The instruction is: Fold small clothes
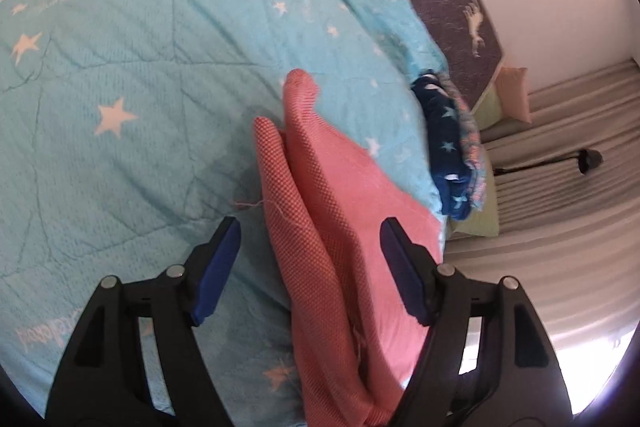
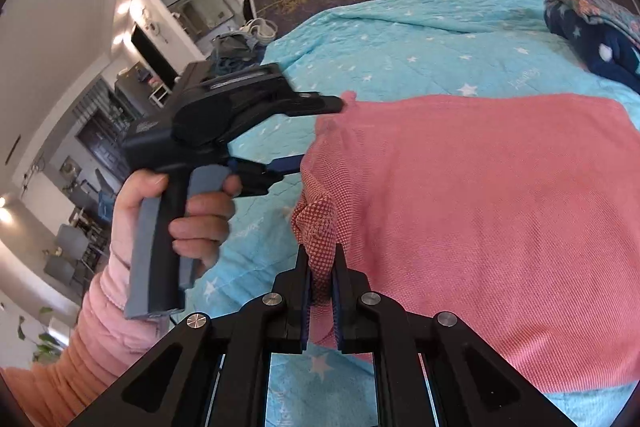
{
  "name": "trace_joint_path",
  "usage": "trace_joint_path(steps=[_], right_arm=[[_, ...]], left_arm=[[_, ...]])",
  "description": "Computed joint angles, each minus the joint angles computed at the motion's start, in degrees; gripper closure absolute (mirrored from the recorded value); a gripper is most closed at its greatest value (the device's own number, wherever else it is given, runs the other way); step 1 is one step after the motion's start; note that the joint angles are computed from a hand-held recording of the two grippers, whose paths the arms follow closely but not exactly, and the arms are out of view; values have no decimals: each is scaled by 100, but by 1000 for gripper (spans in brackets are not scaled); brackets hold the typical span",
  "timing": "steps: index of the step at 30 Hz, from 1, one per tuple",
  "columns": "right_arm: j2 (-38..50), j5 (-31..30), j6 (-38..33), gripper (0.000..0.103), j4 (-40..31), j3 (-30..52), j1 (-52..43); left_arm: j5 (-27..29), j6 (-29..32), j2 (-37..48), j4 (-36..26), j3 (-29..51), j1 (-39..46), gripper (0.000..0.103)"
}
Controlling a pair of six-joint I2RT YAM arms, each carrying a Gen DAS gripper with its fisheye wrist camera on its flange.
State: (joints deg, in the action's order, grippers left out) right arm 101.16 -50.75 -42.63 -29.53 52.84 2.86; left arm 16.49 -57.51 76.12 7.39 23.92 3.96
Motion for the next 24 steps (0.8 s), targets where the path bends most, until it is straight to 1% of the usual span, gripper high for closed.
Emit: trace_joint_path(steps=[2, 3, 4, 5, 8, 9, 11, 13, 16, 18, 21, 24], right_arm=[[-37, 11, -71, 95, 55, -76, 4], [-51, 10, -90, 95, 56, -95, 1], [-53, 4, -104, 95, 47, -101, -6], [-35, -4, -100, 95, 45, -80, -10], [18, -132, -163, 95, -76, 19, -126], [31, -201, -205, 95, -139, 45, -201], [32, -355, -282, 95, -271, 91, -407], [31, -540, -444, 95, -461, 164, -674], [97, -845, -817, 95, -873, 356, -1262], [263, -1026, -1049, 95, -1237, 606, -1729], [696, -1206, -1267, 95, -1724, 1117, -2411], [1199, -1236, -1279, 95, -2053, 1653, -2906]], left_arm=[[141, -92, 203, 304, -20, 39, 33], [119, -47, 284, 391, 11, 31, 55], [27, 83, 334, 335, 100, -17, 73], [-160, 310, 379, 36, 320, -133, 93], [-245, 422, 139, -39, 467, -348, 93], [-334, 480, 65, -152, 593, -470, 93], [-569, 600, 6, -471, 985, -799, 93], [-665, 712, 105, -698, 1393, -1064, 94], [-869, 971, 598, -1104, 2293, -1635, 94], [-969, 1068, 989, -1259, 2793, -1942, 94], [-1163, 1259, 1952, -1578, 3929, -2491, 94], [-1086, 1393, 2823, -1899, 4925, -2805, 94]])
